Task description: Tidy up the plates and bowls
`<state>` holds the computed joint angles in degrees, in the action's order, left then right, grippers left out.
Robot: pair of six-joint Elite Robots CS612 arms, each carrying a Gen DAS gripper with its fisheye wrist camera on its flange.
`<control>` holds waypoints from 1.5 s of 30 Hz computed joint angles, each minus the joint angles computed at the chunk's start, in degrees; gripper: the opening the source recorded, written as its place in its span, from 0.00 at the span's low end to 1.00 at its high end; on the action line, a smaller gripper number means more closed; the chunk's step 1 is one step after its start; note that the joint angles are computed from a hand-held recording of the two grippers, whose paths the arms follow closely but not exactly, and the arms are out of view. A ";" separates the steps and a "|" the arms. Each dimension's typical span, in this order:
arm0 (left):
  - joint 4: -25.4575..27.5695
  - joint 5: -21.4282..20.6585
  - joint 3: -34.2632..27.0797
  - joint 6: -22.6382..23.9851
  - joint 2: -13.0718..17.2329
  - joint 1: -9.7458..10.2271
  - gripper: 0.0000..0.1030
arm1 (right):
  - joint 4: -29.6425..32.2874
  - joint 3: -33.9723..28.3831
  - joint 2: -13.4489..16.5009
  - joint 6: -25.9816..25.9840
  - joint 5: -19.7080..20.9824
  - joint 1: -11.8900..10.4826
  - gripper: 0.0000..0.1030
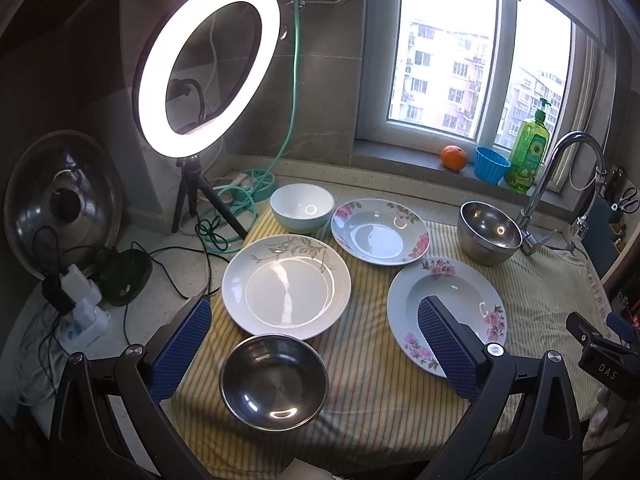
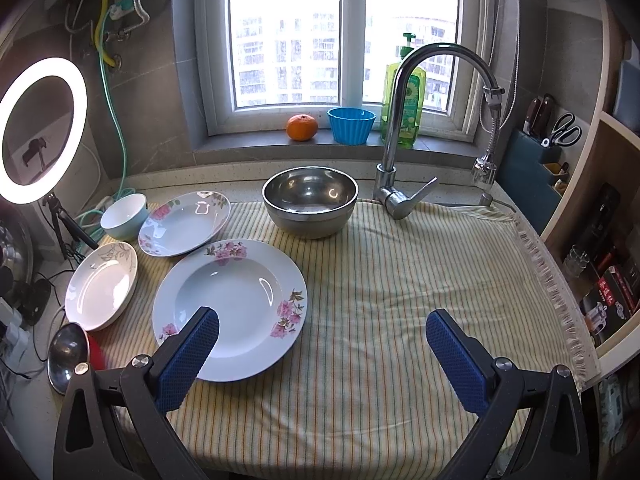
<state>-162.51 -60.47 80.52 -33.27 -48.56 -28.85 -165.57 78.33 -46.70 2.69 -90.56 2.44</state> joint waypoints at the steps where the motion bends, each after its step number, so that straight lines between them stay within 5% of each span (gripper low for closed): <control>1: 0.03 -0.14 -0.11 0.12 0.08 0.01 0.99 | 0.15 -0.06 0.07 -0.06 0.26 -0.08 0.99; 14: 2.21 -0.68 -1.45 -1.41 0.93 0.91 0.97 | 2.21 -2.04 1.50 -1.27 7.82 -1.42 0.98; 23: 4.24 -2.59 -1.58 -4.36 1.02 2.54 0.91 | 7.64 -5.78 3.39 -3.65 12.52 -0.94 0.72; 34: 6.39 -5.40 -2.17 -5.51 1.29 4.42 0.78 | 14.45 -11.19 6.14 -4.96 17.38 -0.20 0.51; 45: 8.46 -9.39 -4.46 -7.50 2.62 6.74 0.68 | 27.64 -23.03 11.86 -8.42 27.94 0.32 0.42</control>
